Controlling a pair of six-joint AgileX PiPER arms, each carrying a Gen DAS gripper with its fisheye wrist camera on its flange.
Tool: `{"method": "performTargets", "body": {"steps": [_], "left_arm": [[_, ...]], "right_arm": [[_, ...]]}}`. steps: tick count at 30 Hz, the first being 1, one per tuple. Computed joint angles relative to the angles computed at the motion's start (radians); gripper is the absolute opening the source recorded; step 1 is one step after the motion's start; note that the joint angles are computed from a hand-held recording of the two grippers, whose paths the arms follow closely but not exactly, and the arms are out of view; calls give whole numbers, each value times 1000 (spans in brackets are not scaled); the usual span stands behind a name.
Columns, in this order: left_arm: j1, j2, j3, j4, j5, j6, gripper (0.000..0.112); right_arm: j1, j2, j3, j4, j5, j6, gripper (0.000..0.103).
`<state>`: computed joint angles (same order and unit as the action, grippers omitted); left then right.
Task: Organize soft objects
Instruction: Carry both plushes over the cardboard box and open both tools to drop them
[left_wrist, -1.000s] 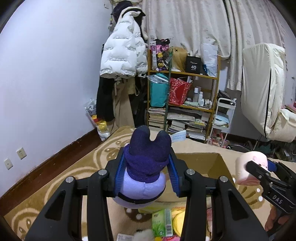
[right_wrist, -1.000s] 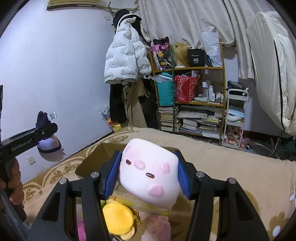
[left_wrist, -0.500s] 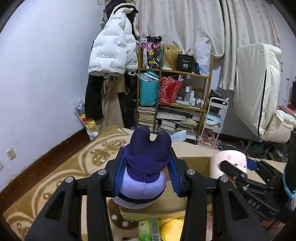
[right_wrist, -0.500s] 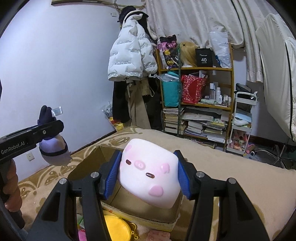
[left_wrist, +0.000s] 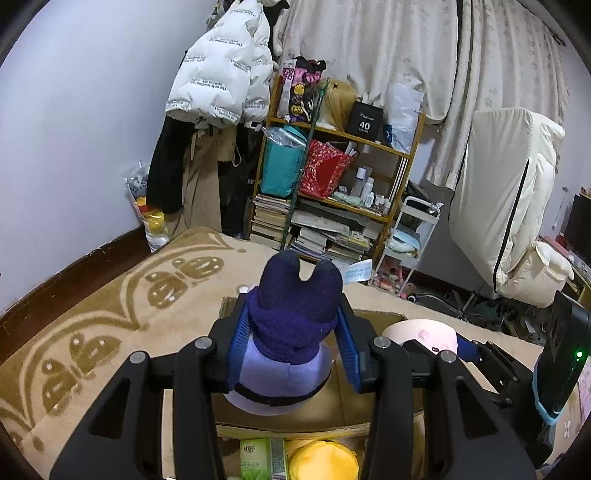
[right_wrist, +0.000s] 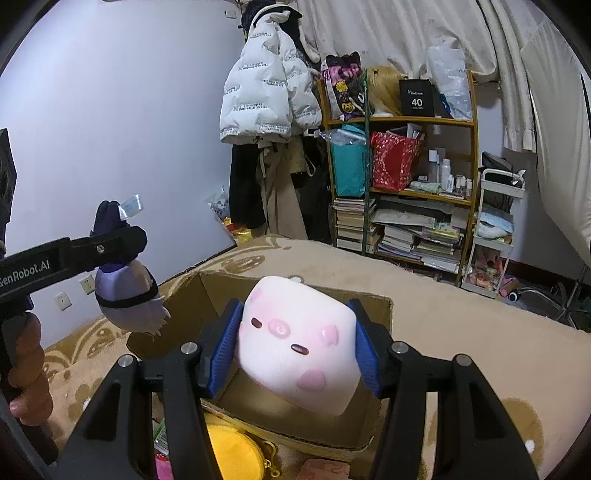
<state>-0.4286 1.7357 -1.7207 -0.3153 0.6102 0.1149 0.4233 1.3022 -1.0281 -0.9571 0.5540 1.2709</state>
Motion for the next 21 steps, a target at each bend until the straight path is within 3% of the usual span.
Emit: {"method": "performTargets", "body": {"steps": [5,11,17,21], "left_arm": [[5,40,-19,-66,52,50,43],[-14,82,-41,11,99,-17,52],[-40,55,14,134,52,-82,58],[-49,34,34,201,51,-124,69]], "right_arm": [[-21,14,8,54,-33,-43,61],[-19,38,15,93,-45,-87,65],[-20,41,27,115,-63,-106,68],[-13,30,32,99,-63,-89,74]]}}
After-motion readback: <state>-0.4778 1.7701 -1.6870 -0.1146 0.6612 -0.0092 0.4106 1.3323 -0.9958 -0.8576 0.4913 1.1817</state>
